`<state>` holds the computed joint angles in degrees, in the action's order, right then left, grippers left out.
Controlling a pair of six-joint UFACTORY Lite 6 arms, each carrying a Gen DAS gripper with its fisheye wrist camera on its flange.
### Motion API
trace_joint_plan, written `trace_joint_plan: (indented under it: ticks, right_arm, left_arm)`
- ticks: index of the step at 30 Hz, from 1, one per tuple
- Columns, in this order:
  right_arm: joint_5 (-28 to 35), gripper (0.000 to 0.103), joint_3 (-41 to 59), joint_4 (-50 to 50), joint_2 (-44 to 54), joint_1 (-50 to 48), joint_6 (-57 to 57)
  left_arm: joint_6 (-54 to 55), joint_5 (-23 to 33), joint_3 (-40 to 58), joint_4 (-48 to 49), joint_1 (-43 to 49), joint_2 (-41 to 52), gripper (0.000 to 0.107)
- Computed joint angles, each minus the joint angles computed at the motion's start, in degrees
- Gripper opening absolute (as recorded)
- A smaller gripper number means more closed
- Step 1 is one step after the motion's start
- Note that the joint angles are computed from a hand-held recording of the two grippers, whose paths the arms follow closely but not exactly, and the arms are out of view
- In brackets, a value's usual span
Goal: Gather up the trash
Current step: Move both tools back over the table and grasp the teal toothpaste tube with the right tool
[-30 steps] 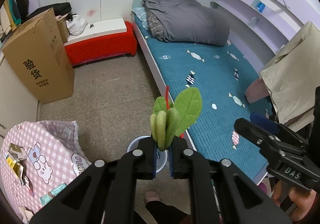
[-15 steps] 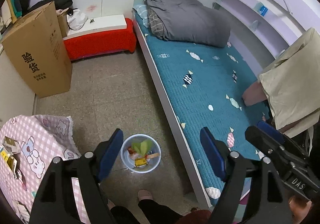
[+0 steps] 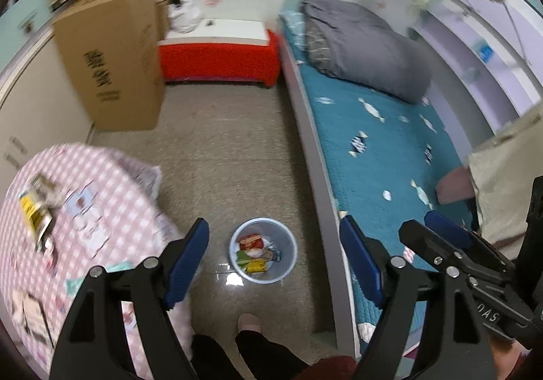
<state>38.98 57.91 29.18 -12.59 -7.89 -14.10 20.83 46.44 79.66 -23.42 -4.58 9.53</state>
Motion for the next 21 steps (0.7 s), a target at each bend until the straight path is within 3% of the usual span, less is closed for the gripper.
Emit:
trace_joint_plan:
  ticks: [10,15,21]
  right_arm:
    - [-5.11,0.074,9.2,-5.84,16.17,24.04,8.43]
    - [-5.56,0.074,21.42,-12.66,30.07,36.91,12.51]
    - [-0.33,0.074,45.6,-22.77,52.84,48.86,14.94]
  left_arm:
    - [8.18,1.79,-6.37,-0.16,24.43,-1.03,0.077]
    - [13.51,4.01,-1.63,-0.1,36.7,5.77,0.077]
    - [17.06,7.93,10.68,2.02,46.56,18.03,0.077]
